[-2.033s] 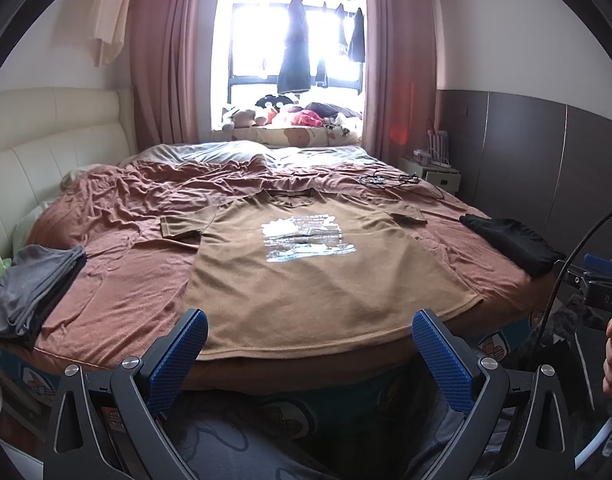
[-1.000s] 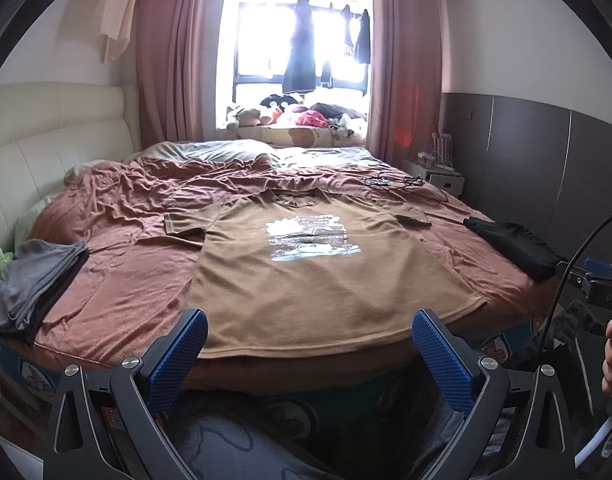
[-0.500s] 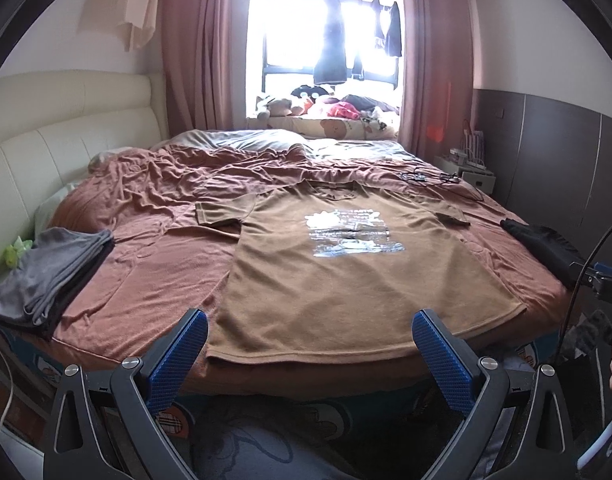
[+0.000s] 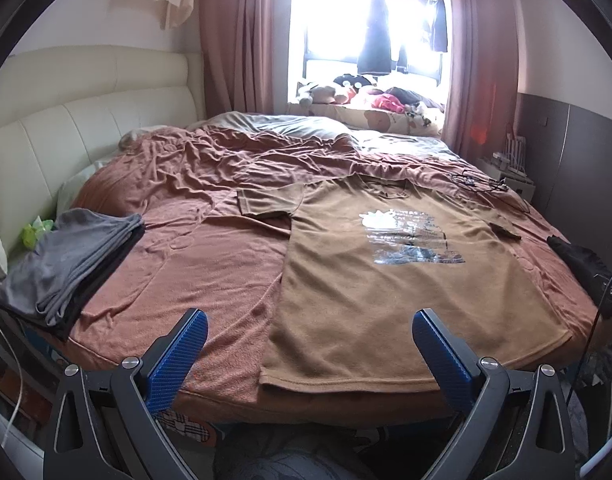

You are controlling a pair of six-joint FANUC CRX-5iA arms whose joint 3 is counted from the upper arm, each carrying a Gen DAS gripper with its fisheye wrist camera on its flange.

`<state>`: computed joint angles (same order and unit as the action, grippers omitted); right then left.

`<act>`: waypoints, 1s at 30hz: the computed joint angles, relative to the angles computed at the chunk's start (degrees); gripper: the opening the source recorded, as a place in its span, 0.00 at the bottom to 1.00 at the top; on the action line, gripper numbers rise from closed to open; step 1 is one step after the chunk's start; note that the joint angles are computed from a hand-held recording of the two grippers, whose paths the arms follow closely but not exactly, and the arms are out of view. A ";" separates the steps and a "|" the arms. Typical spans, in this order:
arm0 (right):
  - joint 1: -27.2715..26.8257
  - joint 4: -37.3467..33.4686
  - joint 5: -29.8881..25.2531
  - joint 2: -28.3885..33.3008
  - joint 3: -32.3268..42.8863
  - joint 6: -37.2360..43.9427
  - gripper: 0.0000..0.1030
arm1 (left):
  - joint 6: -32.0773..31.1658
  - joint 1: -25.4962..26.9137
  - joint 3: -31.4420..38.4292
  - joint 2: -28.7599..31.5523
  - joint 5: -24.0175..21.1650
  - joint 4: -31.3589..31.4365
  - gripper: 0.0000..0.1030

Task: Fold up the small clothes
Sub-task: 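Move both grippers down toward the side edge of the brown T-shirt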

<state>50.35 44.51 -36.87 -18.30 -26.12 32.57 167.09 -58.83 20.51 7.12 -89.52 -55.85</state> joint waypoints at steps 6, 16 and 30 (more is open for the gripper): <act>-1.49 -2.05 0.69 4.53 3.60 1.72 1.00 | -0.57 3.76 -1.67 -0.79 1.74 2.31 1.00; -2.62 -2.93 0.31 11.64 10.26 4.01 1.00 | -2.66 9.75 -1.58 -0.28 3.32 4.45 1.00; -3.34 -10.79 0.15 23.24 23.11 13.96 1.00 | -4.41 18.00 -2.08 0.31 5.73 7.11 1.00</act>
<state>47.00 33.72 -36.73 4.94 -3.00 46.53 162.68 -40.83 18.42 7.44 -83.79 -48.75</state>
